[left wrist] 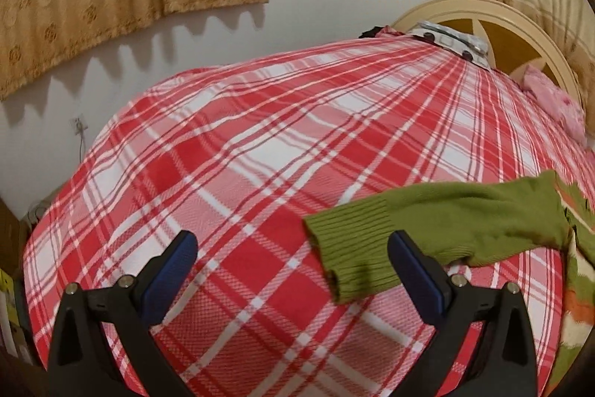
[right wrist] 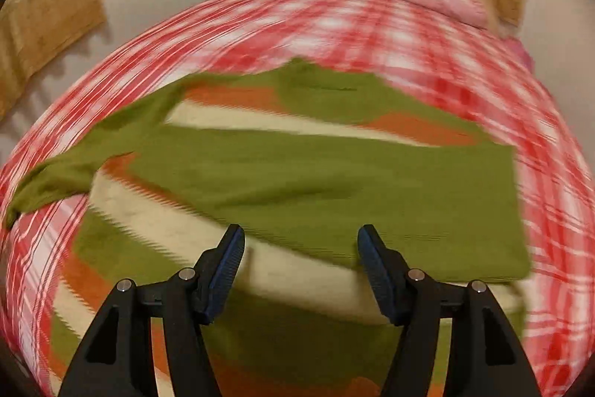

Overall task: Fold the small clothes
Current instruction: 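Open the right tool to release the sleeve on the sweater body, then grasp the other sleeve cuff with the left tool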

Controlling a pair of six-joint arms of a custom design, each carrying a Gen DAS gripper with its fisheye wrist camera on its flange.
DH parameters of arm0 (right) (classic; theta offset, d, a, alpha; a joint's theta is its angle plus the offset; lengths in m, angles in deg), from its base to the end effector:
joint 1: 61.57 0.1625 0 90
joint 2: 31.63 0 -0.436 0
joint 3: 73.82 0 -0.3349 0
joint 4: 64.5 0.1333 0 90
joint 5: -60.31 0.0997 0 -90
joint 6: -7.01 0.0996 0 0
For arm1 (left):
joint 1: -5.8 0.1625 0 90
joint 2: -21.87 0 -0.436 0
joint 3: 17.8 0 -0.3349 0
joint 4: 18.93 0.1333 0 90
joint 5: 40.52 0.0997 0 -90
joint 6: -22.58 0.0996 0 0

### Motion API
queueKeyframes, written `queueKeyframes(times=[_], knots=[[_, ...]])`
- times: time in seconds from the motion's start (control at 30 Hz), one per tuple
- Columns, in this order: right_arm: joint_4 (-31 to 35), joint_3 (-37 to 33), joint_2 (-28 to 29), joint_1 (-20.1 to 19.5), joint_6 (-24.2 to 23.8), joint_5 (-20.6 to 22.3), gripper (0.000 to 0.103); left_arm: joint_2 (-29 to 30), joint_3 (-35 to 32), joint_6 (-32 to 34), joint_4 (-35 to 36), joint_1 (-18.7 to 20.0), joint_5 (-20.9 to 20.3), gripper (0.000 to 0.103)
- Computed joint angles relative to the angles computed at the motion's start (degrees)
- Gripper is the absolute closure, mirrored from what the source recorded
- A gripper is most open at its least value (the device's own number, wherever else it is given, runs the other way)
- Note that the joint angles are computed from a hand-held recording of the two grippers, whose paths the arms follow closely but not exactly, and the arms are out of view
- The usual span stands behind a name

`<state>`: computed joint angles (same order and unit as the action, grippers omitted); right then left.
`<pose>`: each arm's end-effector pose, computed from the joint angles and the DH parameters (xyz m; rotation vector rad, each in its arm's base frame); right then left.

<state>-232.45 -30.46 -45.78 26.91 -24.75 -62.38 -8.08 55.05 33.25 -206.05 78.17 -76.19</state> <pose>0.0571 -0.8457 0.1253 0.2989 -2.2545 0.7891 -0.0165 -0.7592 0.1991 -0.0208 2.0898 -1.0958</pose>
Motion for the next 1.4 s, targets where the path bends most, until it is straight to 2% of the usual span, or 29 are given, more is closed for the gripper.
queueKeyframes(times=[0.07, 0.13, 0.17, 0.3, 0.4, 0.53, 0.6, 0.63, 0.67, 0.7, 0.77, 0.8, 1.07, 1.4], knots=[[0.47, -2.87, 2.95, 0.23, -1.61, -1.95, 0.039, -0.96, 1.01, -2.42, 1.03, 0.57, -2.01, 0.000], [-4.34, -3.94, 5.13, 0.39, -5.67, -3.48, 0.037, -1.66, 1.82, -4.30, 2.29, 0.89, -4.12, 0.000], [-5.21, -3.44, 5.03, 0.34, -5.96, -3.38, 0.037, -1.67, 1.80, -4.54, 2.82, 0.94, -4.88, 0.000], [-5.41, -0.24, 3.01, -0.55, -3.48, -0.90, 0.034, -0.75, 0.11, -4.50, 5.11, 0.91, -6.47, 0.011], [-6.33, -1.04, 3.76, -0.37, -4.43, -1.44, 0.032, 0.63, -2.09, -4.52, 6.88, 0.95, -6.43, 0.021], [-7.62, -1.53, 4.48, -0.24, -5.11, -2.03, 0.029, 1.88, -4.41, -6.28, 11.19, 1.29, -6.43, 0.022], [-7.71, -1.36, 4.34, -0.40, -4.86, -1.62, 0.028, 2.03, -5.23, -8.25, 14.64, 1.72, -7.56, 0.032], [-7.82, -1.21, 4.25, -0.46, -4.82, -1.47, 0.027, 2.52, -5.31, -6.80, 13.26, 1.46, -6.64, 0.033], [-8.06, -1.07, 4.22, -0.50, -4.78, -1.39, 0.027, 2.77, -5.25, -5.63, 12.30, 1.27, -6.18, 0.038], [-8.34, -0.96, 4.22, -0.52, -4.84, -1.40, 0.026, 2.89, -5.09, -4.94, 11.59, 1.12, -5.92, 0.053], [-9.14, -0.50, 4.18, -0.53, -4.94, -1.50, 0.024, 2.88, -4.86, -3.82, 10.66, 0.90, -5.91, 0.088], [-9.22, -0.44, 4.15, -0.56, -4.88, -1.45, 0.024, 2.99, -4.86, -2.83, 9.94, 0.65, -5.32, 0.092], [-9.90, 0.28, 3.87, -0.67, -4.64, -1.02, 0.022, -0.49, -1.81, -0.43, 2.77, -0.59, -11.45, 0.095], [-10.22, 0.79, 3.64, -0.70, -4.51, -0.86, 0.022, -2.25, -2.77, 1.99, 3.89, -3.53, -20.55, 0.096]])
